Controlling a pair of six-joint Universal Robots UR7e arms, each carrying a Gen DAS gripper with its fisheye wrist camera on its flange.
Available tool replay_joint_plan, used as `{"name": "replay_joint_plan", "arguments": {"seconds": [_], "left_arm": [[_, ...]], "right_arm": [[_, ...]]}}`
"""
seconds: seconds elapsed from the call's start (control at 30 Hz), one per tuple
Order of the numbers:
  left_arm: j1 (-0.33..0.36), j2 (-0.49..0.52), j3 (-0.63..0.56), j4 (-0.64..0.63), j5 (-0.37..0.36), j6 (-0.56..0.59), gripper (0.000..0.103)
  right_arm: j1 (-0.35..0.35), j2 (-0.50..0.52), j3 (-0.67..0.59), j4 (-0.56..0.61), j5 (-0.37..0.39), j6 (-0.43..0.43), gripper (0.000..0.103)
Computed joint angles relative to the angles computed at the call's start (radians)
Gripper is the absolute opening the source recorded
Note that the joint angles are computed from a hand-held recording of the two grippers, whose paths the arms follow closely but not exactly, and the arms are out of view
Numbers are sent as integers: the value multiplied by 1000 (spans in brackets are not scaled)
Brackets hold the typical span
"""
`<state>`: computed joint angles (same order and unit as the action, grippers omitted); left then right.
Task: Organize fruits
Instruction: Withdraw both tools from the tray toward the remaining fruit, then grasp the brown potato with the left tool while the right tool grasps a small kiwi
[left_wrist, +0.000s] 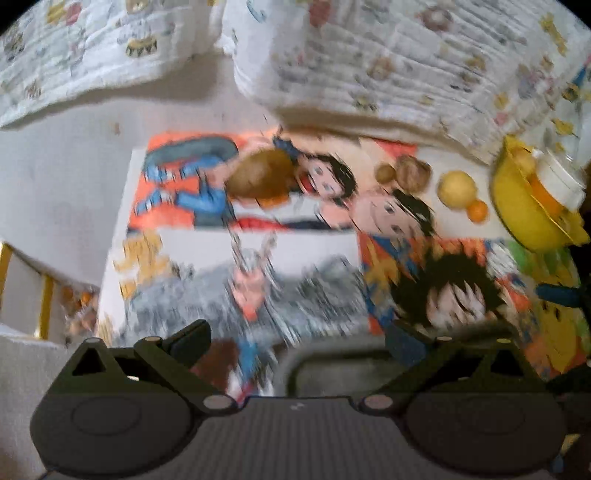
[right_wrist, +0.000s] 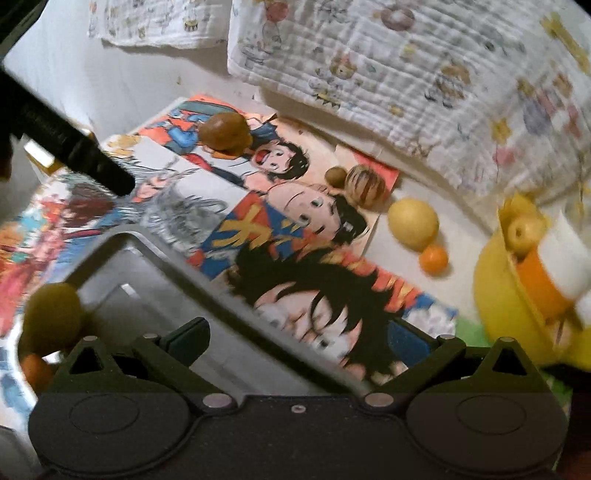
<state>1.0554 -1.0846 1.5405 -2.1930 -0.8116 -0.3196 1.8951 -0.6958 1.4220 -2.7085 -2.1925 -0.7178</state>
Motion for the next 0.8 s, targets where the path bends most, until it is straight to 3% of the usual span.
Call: {"name": "replay_joint_plan", "arguments": {"seconds": [0.33, 0.6, 0.8], "left_arm": [[53, 137, -163, -82, 74, 192, 102], [85, 213, -247, -182, 69, 358, 102], [104, 267, -317, -195, 38, 438, 102]], "right_arm": [[-5, 178, -276, 23, -17, -144, 102], [-15, 315, -510, 61, 10, -388, 100], [-15, 454, -757, 176, 25, -554, 87]]}}
